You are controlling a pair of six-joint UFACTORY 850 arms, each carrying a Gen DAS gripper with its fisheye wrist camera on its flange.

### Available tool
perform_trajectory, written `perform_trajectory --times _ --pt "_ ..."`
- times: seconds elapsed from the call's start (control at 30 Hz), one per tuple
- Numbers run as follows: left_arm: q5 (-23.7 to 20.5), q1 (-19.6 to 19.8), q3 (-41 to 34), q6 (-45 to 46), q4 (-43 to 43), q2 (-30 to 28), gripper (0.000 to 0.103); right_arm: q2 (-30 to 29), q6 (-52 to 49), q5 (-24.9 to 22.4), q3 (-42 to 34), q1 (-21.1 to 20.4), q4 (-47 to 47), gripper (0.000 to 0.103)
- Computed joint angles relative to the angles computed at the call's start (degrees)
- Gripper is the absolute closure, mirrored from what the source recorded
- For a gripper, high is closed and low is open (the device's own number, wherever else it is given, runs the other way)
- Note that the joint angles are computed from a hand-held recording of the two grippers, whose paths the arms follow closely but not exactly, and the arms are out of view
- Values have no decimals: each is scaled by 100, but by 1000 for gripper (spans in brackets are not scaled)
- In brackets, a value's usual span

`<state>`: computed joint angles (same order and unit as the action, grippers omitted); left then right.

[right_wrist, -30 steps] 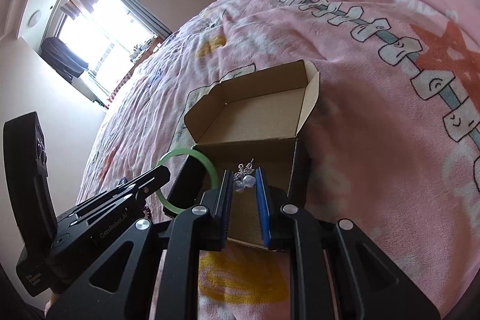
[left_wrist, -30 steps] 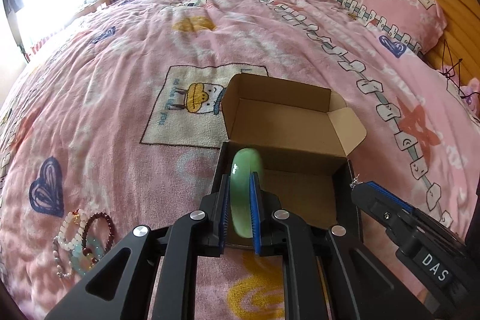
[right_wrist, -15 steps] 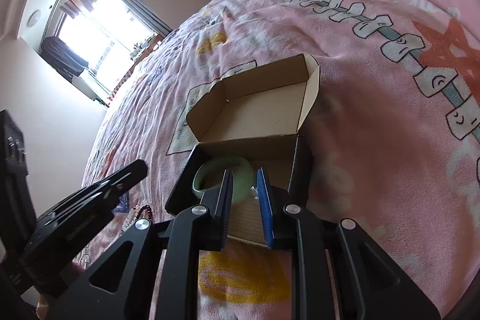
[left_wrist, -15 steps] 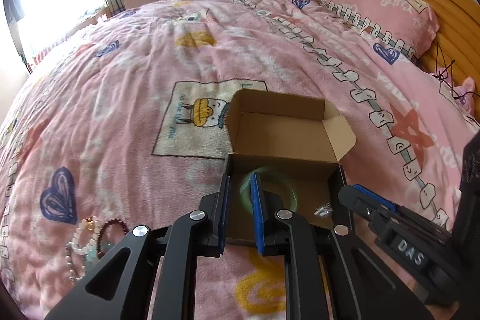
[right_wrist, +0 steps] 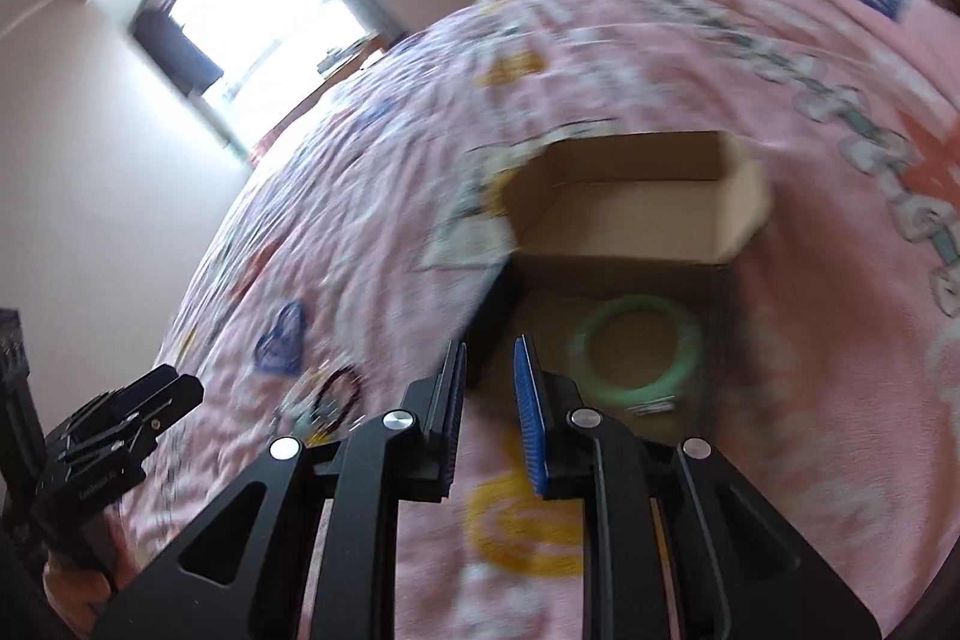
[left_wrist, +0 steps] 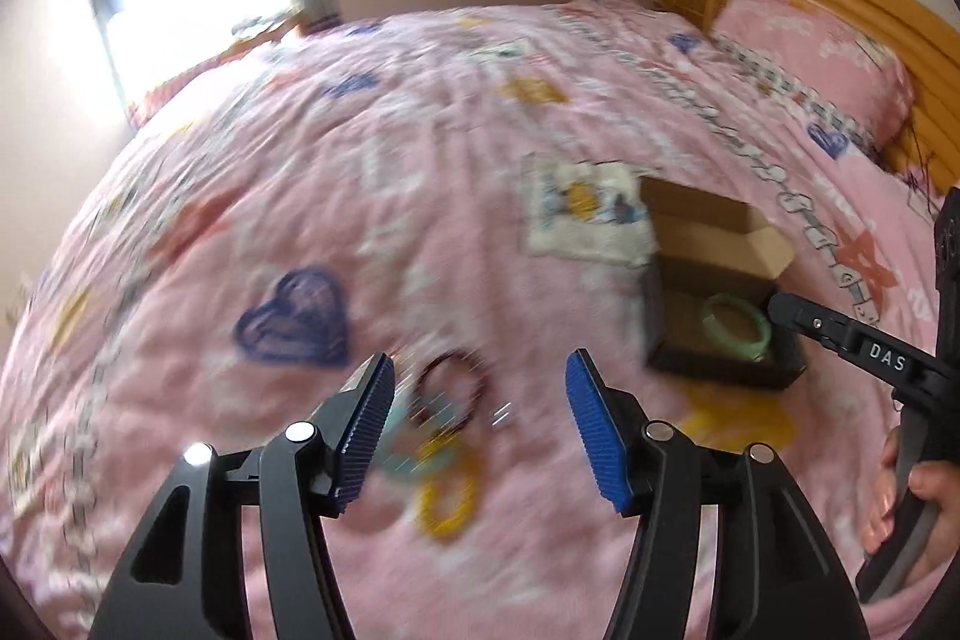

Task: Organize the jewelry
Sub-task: 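Return both tools to the jewelry pile, then grasp the grey bead bracelet with left tool while right tool grips another pearl earring pair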

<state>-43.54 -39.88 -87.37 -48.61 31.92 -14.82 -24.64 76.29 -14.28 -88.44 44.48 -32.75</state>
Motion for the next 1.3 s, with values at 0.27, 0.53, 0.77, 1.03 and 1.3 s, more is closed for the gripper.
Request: perform_trajectory --times 0.27,0.53,0.77,1.03,1.3 --pt "328 580 1432 -479 -385 906 43 -1019 -2701 -695 -1433 504 1837 84" --pt "1001 1357 2078 70 -1696 1021 43 -1478 -2838 -1205 -1982 593 1772 84" --pt "1116 1702 1742 1168 -2959 512 43 -2167 -3187 -1608 -2871 694 1384 83" --pt "1152 1829 1484 1376 -3212 135 43 -2865 -3612 -2202 -3790 739 1446 79" --pt "1120 1793 1391 1355 -3020 83 43 -3257 -3636 -2257 -4300 720 1429 79"
